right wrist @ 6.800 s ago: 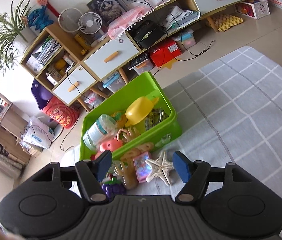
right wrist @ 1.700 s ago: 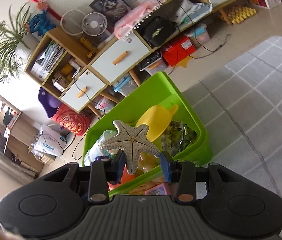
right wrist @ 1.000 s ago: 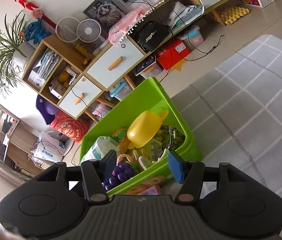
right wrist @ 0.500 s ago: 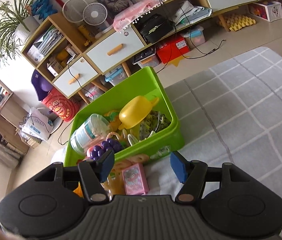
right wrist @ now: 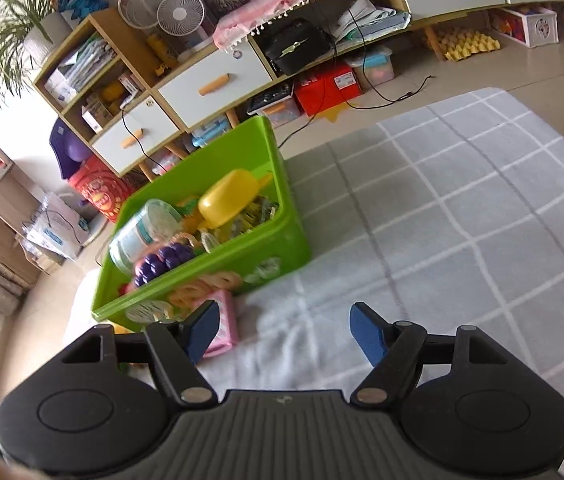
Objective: Organize rigid objects
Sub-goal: 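Withdraw both grippers from the bin back over the remaining toys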
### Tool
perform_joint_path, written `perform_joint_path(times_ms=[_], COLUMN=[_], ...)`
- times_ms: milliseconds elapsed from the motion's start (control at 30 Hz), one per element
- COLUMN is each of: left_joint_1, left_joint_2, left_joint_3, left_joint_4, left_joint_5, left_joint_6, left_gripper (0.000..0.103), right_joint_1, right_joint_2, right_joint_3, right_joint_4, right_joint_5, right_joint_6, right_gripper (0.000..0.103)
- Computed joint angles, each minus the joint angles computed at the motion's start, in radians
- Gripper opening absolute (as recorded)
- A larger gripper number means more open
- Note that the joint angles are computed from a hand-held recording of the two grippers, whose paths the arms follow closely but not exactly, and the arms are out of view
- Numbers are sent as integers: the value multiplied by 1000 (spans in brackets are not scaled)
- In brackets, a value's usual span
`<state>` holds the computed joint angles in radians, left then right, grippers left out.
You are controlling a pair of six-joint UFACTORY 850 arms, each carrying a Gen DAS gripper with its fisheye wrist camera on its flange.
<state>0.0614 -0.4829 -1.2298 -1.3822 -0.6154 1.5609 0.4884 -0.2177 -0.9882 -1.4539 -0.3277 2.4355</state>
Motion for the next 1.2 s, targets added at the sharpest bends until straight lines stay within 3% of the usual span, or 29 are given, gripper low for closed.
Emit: perform_joint_path(times_ms=[400, 633, 1033, 1200], left_joint_1=[36, 38, 4, 10], left_joint_2=[-20, -42, -84, -96], left_joint_3=[8, 17, 23, 17], left_joint_4=[-2, -99, -294, -346], left_joint_5=[103, 160, 244, 218], left_joint_6=[160, 305, 587, 617], left_gripper=[100, 101, 101, 101], right_joint_1=[17, 27, 71, 82], right_joint_2=[-22, -61, -156, -192], right_joint_3=[1, -21, -73, -93], right_joint_4=[165, 227, 53, -56], right_joint_5=[-7, -17, -72, -112], right_joint_6=[-268, -357, -358, -305], right_gripper=[61, 63, 71, 77])
